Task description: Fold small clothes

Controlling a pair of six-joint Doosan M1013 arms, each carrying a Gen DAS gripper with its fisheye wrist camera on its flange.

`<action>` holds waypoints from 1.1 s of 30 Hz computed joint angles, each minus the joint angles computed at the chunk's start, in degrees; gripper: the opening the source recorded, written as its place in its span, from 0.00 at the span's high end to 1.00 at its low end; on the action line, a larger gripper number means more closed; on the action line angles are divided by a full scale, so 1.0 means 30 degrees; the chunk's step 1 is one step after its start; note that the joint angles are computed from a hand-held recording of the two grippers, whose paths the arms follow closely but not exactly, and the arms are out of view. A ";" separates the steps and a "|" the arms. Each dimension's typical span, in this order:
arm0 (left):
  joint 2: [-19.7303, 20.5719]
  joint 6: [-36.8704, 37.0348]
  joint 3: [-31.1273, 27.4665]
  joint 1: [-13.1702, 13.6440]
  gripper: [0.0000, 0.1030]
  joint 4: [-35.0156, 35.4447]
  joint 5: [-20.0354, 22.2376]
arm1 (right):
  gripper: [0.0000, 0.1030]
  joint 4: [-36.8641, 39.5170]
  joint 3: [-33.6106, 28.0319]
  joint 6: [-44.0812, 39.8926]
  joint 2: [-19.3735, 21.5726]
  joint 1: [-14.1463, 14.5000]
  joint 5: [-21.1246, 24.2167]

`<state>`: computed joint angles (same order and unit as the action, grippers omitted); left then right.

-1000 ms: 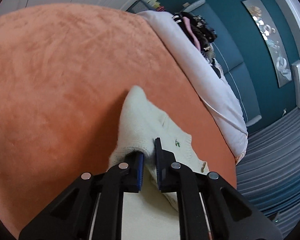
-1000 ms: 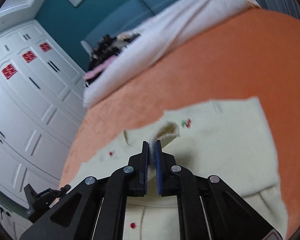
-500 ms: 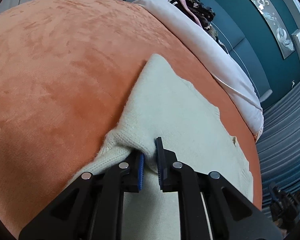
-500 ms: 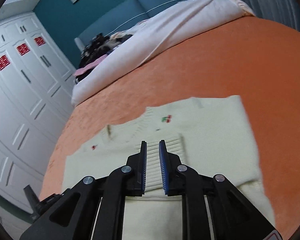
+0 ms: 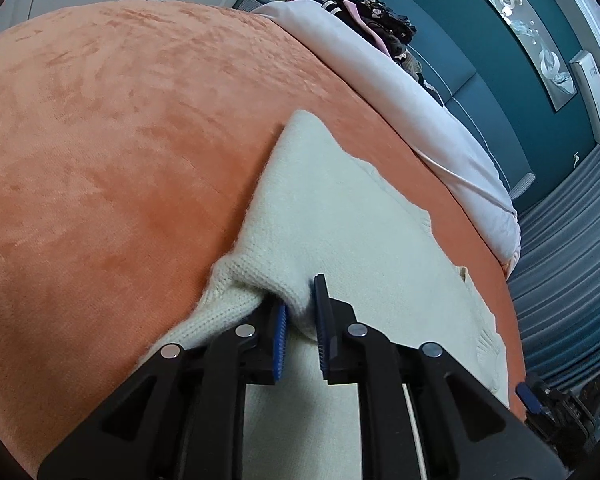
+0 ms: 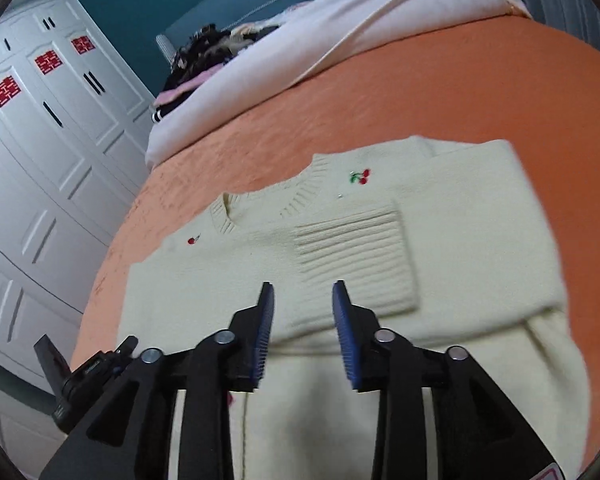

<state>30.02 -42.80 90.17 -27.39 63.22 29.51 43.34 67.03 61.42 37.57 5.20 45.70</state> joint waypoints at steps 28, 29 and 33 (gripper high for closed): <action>0.0320 -0.1427 -0.0147 -0.0427 0.80 0.1954 0.0897 | 0.82 -0.3883 -0.3670 0.2078 0.1814 0.1016 -0.1309; 0.0347 -0.1415 -0.0182 -0.0448 0.80 0.1977 0.0962 | 0.82 -0.3055 -0.4232 0.0887 0.2032 0.1402 0.0040; 0.0358 -0.1848 -0.0116 -0.0447 0.80 0.2307 0.0862 | 0.82 -0.2139 -0.7368 -0.1490 0.4021 0.3445 0.5042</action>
